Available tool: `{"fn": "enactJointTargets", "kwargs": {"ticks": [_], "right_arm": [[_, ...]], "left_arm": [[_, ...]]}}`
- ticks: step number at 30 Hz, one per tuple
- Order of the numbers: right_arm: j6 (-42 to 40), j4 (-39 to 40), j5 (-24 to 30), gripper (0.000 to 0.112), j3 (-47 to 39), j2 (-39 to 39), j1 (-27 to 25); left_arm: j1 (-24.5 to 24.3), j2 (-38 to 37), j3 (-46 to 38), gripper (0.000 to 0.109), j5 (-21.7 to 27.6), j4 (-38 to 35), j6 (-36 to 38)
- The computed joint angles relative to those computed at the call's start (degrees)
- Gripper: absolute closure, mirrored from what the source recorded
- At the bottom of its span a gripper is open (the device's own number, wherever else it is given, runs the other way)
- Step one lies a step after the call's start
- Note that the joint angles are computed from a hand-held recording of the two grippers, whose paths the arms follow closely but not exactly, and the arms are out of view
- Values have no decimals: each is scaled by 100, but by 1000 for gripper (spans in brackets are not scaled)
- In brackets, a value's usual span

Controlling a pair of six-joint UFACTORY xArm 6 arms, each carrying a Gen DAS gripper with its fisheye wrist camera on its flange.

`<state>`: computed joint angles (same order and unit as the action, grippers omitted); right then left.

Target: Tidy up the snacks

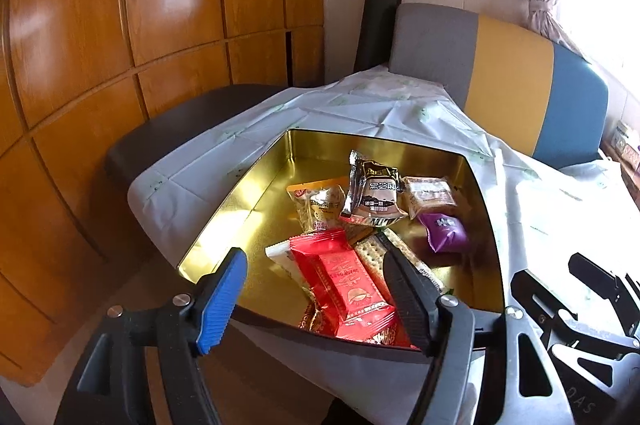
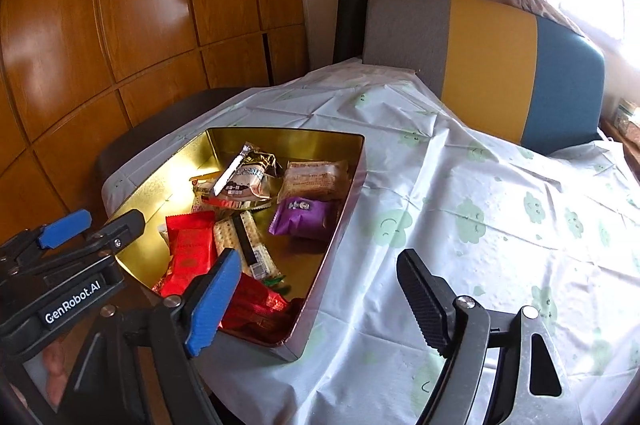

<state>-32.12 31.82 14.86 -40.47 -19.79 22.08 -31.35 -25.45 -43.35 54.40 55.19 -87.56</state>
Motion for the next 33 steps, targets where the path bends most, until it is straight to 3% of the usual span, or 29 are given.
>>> {"fn": "enactJointTargets", "kwargs": {"ticks": [8,33], "right_arm": [[-101,136,-122,28,94,-51,-3],[-15,-79,-184,27,226,-186,39]], "left_arm": [[-163,180,-132,37,333,76,-98],[-306,30,-53,37,473,254,-344]]}}
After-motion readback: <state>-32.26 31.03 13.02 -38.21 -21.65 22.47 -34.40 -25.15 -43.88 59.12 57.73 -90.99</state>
